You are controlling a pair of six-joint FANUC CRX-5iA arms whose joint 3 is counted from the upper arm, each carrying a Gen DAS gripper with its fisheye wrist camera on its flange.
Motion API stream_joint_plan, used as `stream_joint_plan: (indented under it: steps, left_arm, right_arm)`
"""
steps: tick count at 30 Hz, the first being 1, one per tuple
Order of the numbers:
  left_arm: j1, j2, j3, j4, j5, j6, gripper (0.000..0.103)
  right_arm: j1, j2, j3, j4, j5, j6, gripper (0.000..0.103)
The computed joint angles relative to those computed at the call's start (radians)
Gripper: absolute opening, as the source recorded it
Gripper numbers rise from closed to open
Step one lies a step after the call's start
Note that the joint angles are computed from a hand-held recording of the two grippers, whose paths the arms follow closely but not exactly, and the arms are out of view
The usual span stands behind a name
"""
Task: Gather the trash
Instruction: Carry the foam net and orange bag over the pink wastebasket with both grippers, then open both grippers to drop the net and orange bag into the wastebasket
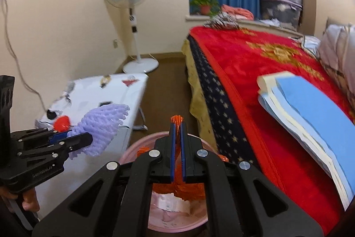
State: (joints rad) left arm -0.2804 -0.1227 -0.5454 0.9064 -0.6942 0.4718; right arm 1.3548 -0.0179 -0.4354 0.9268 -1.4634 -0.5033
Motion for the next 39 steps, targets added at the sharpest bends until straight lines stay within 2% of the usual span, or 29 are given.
stream_joint_plan:
  steps: [8,9,12,16,17,19,21,22,24,28,30,33,34,39]
  left_arm:
    - [-0.065,0.075,0.03,-0.041,0.02,0.045,0.016]
    - [-0.072,0.085,0.037,-0.044,0.02,0.047,0.016]
    - [-0.09,0.107,0.047,-0.047,0.023,0.052,0.017]
    - [-0.111,0.135,0.059,-0.052,0.018,0.054,0.018]
    - [-0.115,0.139,0.059,-0.05,0.015,0.053,0.024]
    - [-0.123,0.133,0.058,-0.083,0.047,0.091,0.047]
    - [-0.132,0.117,0.046,-0.098,0.104,0.12,0.088]
    - [-0.136,0.107,0.041,-0.116,0.139,0.15,0.094]
    - [-0.137,0.098,0.037,-0.133,0.185,0.185,0.096]
    - [-0.12,0.098,0.052,-0.157,0.19,0.237,0.096]
    - [-0.112,0.087,0.038,-0.102,0.183,0.208,0.096]
    - [-0.095,0.054,0.0,0.042,0.165,0.128,0.096]
    - [-0.092,0.044,-0.006,0.055,0.166,0.127,0.095]
    - [0.007,-0.057,-0.029,-0.005,0.163,0.175,0.096]
  right_arm:
    - [-0.02,-0.05,-0.068,-0.032,0.066,-0.032,0.008]
    - [-0.024,-0.056,-0.072,-0.046,0.077,-0.033,0.013]
    - [-0.029,-0.048,-0.051,-0.112,0.046,-0.029,0.046]
    - [-0.012,-0.032,-0.027,-0.125,-0.066,-0.063,0.061]
    - [-0.008,-0.034,-0.026,-0.124,-0.083,-0.073,0.063]
    - [-0.004,-0.036,-0.026,-0.128,-0.103,-0.075,0.066]
    - [-0.005,-0.028,-0.017,-0.15,-0.122,-0.06,0.069]
    - [-0.008,-0.027,-0.014,-0.159,-0.123,-0.055,0.07]
    - [-0.011,-0.03,-0.012,-0.174,-0.121,-0.056,0.074]
    - [-0.004,-0.043,-0.016,-0.178,-0.128,-0.08,0.082]
    - [-0.001,-0.046,-0.016,-0.174,-0.127,-0.09,0.083]
    - [0.004,-0.045,-0.011,-0.165,-0.125,-0.097,0.086]
    - [0.006,-0.041,-0.008,-0.157,-0.128,-0.099,0.086]
    - [0.007,-0.011,0.021,-0.111,-0.095,-0.078,0.091]
